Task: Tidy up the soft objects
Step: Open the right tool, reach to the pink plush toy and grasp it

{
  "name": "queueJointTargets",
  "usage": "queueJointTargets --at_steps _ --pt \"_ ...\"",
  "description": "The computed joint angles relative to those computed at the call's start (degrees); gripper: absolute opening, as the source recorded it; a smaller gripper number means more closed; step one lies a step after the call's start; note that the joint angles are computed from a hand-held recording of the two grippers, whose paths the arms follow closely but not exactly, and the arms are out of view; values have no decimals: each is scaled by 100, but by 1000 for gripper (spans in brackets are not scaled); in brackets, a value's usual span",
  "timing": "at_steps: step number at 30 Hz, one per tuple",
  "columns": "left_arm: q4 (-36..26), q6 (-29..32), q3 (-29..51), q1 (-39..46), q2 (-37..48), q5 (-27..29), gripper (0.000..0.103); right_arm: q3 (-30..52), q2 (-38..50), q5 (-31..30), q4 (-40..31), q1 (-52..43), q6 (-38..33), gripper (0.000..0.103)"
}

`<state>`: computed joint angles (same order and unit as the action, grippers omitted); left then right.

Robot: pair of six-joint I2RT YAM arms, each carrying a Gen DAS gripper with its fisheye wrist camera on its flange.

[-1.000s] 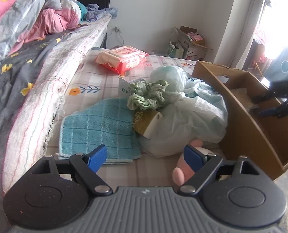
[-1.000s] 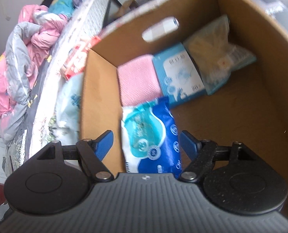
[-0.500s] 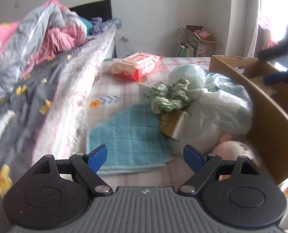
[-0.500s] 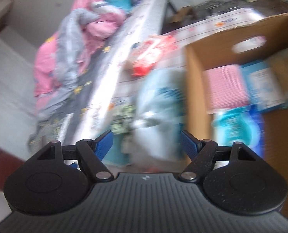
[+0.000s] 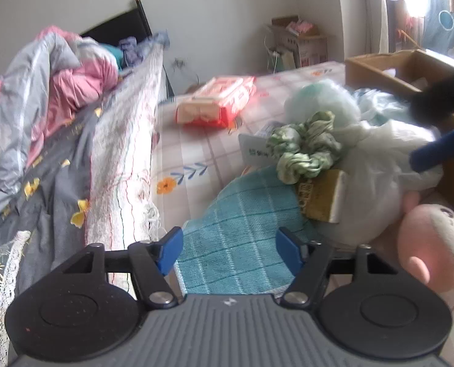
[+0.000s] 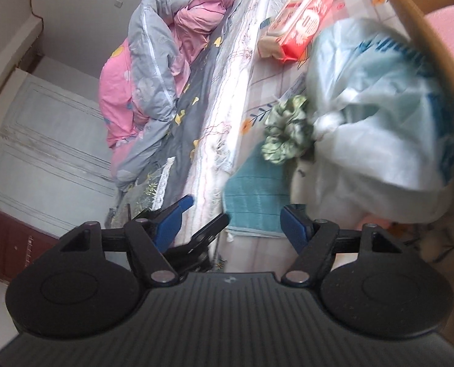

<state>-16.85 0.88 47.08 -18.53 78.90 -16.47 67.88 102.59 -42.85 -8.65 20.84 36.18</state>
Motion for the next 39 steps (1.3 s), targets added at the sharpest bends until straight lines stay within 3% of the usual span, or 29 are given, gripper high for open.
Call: queueJointTargets --at_steps 3,7,12,17,20,28,39 --pt "-213 -238 -31 171 -197 691 66 -136 -217 479 -120 70 -230 70" --pt "-573 -964 -300 410 -643 2325 66 -195 -412 1069 -761 -4 -817 70" --pt "-465 -1592 -789 97 -987 3144 65 -93 -216 1360 -1336 -87 -1280 70" --pt "39 -2079 -988 -532 -688 2974 68 119 105 1542 -1732 52 -1566 71" --pt "433 -2319 -1032 -711 -316 3039 71 141 163 1919 -1787 213 -1701 71" --pt "1172 -2735 -1086 -941 199 3032 76 91 285 2246 -1680 362 -1602 72" --pt "1319 -3001 -1111 -1180 151 2961 73 -139 574 1752 -1254 246 -1111 73"
